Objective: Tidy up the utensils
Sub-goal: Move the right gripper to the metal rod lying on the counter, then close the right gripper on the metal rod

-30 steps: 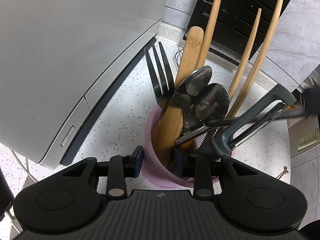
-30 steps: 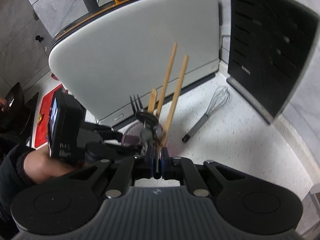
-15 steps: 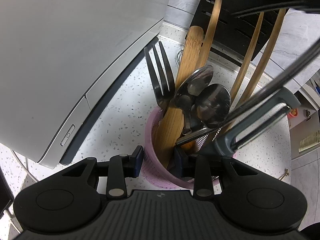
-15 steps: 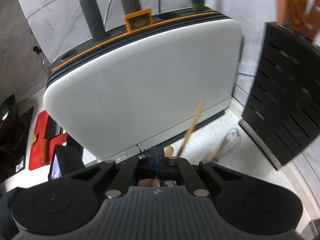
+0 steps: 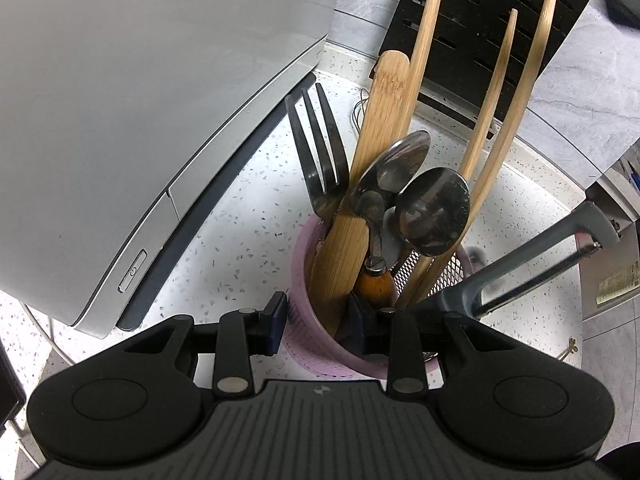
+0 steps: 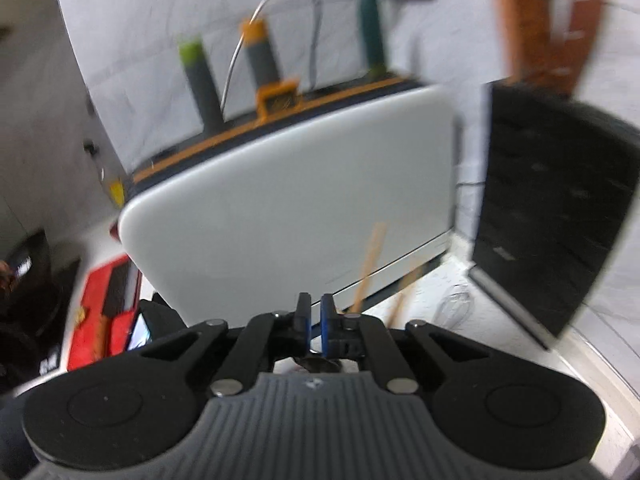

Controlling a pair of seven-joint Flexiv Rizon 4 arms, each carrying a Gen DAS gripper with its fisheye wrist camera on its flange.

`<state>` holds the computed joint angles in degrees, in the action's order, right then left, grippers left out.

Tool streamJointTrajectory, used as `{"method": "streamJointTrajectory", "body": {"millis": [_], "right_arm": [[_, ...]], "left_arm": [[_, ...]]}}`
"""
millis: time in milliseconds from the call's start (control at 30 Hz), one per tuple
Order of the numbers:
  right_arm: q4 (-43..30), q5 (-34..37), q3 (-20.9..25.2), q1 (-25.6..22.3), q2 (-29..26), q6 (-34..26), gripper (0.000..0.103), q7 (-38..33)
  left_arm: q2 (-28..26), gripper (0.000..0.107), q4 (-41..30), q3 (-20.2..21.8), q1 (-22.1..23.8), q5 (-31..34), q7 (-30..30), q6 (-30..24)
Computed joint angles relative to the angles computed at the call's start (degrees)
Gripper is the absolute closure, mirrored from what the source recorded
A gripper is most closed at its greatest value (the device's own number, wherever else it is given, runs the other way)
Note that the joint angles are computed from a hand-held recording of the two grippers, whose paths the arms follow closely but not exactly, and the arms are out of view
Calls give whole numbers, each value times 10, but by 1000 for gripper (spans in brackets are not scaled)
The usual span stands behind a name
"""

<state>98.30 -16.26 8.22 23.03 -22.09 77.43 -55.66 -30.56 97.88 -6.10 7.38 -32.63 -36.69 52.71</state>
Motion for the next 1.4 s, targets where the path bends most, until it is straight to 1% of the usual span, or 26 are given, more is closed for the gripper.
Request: {"method": "streamJointTrajectory", "body": {"millis": [33, 67, 100, 133, 200, 233, 267, 300, 367, 433, 467, 567, 633, 733, 867, 967, 1000, 1033, 1067, 1133, 1167, 1200, 1333, 1367, 1400], "right_arm": [[29, -5, -13, 3, 18, 19, 96, 15], [62, -16, -29, 8, 38, 34, 87, 36], [90, -18, -34, 4, 55, 39, 82, 53], [111, -4, -20, -12, 67, 39, 77, 59], [139, 105, 47, -68, 75, 22, 77, 23], [158, 160, 65, -80, 78, 18, 77, 19], [185, 180, 64, -78, 79, 19, 77, 48], [218, 163, 45, -63, 82, 21, 77, 103], [277, 93, -23, -12, 90, 34, 77, 214], [307, 41, -56, -2, 97, 38, 77, 282], [310, 22, -65, -4, 102, 21, 77, 303], [278, 36, -34, -41, 98, -36, 75, 285], [248, 46, -20, -56, 88, -77, 73, 274], [215, 74, -4, -74, 72, -117, 73, 249], [152, 72, 1, -69, 33, -209, 73, 224], [119, 37, -7, -51, 14, -264, 74, 217], [112, 35, -5, -49, 12, -277, 76, 209], [103, 27, -6, -47, 6, -290, 83, 198], [92, 14, -7, -42, -2, -305, 87, 185], [73, 3, -3, -41, -15, -319, 86, 141], [67, 13, 4, -47, -19, -311, 86, 112], [57, 23, 9, -50, -24, -320, 86, 88], [21, 47, 12, -49, -37, -369, 84, 39], [14, 52, 12, -47, -39, -379, 85, 33], [9, 50, 10, -43, -42, -385, 89, 28]], "left_arm": [[0, 70, 0, -1, 1, -1, 1, 0], [0, 70, 0, -1, 2, -2, 2, -1], [-1, 69, -1, -2, 3, -3, 2, -4], [-1, 69, -2, -2, 4, -5, 3, -5], [-3, 68, -5, -2, 6, -6, 4, -11], [-4, 68, -6, -2, 7, -7, 5, -12], [-4, 68, -7, -2, 7, -7, 7, -13], [-5, 68, -7, -2, 8, -7, 8, -13], [-5, 68, -7, -2, 7, -8, 8, -12], [-4, 69, -6, -1, 6, -7, 8, -10], [-4, 69, -6, 0, 5, -6, 7, -10], [-3, 69, -6, 2, 2, -2, 3, -10], [-1, 69, -4, 2, 1, 0, 3, -6], [1, 70, -2, 1, 2, 0, 5, -7], [0, 70, -3, -1, 6, -6, 8, -13], [0, 70, -4, -1, 7, -8, 11, -14], [0, 70, -4, -1, 6, -8, 11, -15], [0, 70, -5, 0, 6, -8, 11, -15], [0, 70, -5, 0, 6, -8, 11, -15], [0, 70, -4, -1, 7, -9, 13, -15], [1, 70, -4, -1, 7, -10, 14, -16], [1, 70, -3, -1, 7, -11, 15, -16], [0, 70, -5, 0, 7, -12, 15, -18], [0, 70, -5, 0, 7, -11, 15, -17], [0, 70, -5, 1, 6, -10, 14, -17]]}}
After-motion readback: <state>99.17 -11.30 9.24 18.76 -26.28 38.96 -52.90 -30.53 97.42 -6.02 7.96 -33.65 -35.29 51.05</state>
